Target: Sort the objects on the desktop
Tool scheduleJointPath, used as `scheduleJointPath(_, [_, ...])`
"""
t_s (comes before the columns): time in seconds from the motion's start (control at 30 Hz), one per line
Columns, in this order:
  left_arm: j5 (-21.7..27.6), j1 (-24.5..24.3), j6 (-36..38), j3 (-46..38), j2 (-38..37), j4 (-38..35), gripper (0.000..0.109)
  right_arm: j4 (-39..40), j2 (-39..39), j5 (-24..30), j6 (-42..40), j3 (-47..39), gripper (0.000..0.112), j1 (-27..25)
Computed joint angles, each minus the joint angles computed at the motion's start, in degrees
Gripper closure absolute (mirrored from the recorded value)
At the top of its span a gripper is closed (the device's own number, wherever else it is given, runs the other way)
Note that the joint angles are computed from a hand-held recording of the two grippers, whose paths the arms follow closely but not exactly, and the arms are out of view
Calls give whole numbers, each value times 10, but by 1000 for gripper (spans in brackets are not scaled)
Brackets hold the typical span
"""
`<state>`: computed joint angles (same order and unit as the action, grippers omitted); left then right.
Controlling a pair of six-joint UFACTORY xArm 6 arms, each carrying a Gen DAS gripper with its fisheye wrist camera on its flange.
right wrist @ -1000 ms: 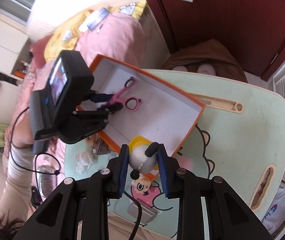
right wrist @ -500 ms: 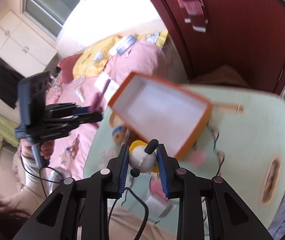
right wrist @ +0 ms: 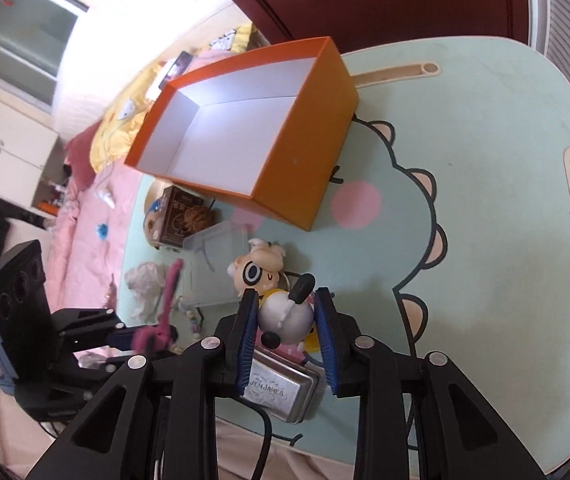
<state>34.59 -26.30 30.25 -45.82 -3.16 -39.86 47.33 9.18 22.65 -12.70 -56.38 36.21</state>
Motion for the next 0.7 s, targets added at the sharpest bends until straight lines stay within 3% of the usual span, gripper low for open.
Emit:
scheduleJointPath(0.1, [-3, 3, -20, -2, 8, 14, 72, 14, -4, -18, -28, -2, 69, 4])
scheduleJointPath(0.17, [0, 14, 8, 5, -5, -26, 55, 46, -18, -42, -59, 6, 66, 5])
scheduleJointPath(0.23, [3, 33, 49, 14, -28, -76, 48, 95, -28, -57, -102, 8, 65, 2])
scheduleJointPath(0.3, [-7, 54, 73, 17, -47, -113, 47, 135, -30, -50, -135, -2, 65, -7])
scheduleJointPath(0.4, [-96, 73, 75, 20, -53, -147, 47, 220, -12, 25, -208, -37, 65, -27])
scheduleJointPath(0.47, [-176, 78, 49, 10, -39, -143, 34, 265, 7, 85, -245, -62, 65, -39])
scheduleJointPath(0.53, [-253, 86, 18, -7, -18, -132, 31, 284, 35, 129, -257, -90, 65, -42])
scheduleJointPath(0.6, [-276, 96, 37, -36, 12, -148, 31, 272, 61, 143, -242, -115, 65, -40])
scheduleJointPath(0.7, [-252, 108, 102, -90, 64, -226, 31, 247, 92, 128, -211, -143, 65, -39])
